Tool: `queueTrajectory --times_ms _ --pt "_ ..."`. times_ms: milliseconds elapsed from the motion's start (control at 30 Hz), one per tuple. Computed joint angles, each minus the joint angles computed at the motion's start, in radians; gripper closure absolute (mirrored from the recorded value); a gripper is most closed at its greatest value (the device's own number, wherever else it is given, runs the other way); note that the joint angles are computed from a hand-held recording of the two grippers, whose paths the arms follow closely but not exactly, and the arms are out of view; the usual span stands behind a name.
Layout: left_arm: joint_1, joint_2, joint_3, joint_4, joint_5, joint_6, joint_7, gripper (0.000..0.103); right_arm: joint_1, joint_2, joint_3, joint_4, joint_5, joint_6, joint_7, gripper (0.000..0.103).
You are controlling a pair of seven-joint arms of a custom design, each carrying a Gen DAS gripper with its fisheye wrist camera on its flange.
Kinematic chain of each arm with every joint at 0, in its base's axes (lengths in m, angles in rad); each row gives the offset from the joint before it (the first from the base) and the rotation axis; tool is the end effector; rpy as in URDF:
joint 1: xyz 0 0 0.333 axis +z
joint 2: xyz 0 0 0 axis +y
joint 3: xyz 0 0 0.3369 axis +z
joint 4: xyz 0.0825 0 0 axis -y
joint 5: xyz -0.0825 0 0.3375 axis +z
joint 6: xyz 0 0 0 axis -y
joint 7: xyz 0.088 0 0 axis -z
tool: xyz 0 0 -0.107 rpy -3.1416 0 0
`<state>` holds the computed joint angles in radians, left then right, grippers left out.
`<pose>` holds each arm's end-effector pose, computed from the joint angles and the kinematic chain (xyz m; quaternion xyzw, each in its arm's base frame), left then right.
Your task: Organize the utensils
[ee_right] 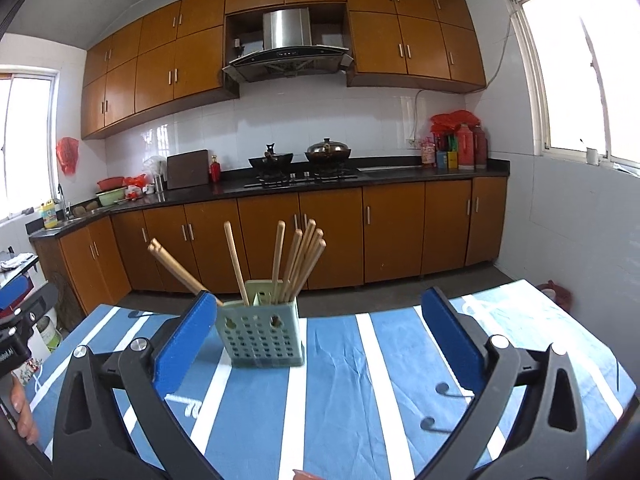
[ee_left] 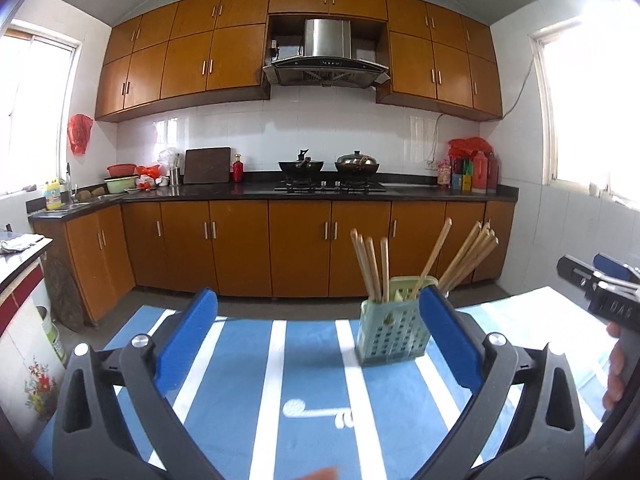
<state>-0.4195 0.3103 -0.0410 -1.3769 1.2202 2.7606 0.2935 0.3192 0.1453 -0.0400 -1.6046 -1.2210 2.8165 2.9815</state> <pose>0.5754 -0.3232 0.6709 -0.5309 0.5810 -0.4570 0.4144 0.5707 0.2140 0.6688 -0.5205 0.6054 -0.4103 0.4408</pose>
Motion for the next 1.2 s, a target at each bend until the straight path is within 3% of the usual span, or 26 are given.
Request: queueTrajectory --times_ms 133,400,700,1200 --pt "-0.013 -0.051 0.006 -0.097 0.099 -0.011 -0.130 0.004 0.003 -0.051 0.006 -0.099 -0.113 0.014 0.129 0.002" --pt "0.030 -0.125 -0.072 -0.268 0.223 -0.026 -0.290 0.004 -0.012 -0.097 0.070 -0.217 -0.307 -0.017 0.272 0.002" --pt "0.057 -0.164 -0.134 -0.376 0.266 -0.098 -0.350 0.004 -0.028 -0.122 0.097 -0.310 -0.298 -0.018 0.297 0.002" --pt "0.072 -0.187 -0.161 -0.438 0.330 -0.095 -0.434 0.004 -0.023 -0.144 0.117 -0.368 -0.312 -0.027 0.320 0.002"
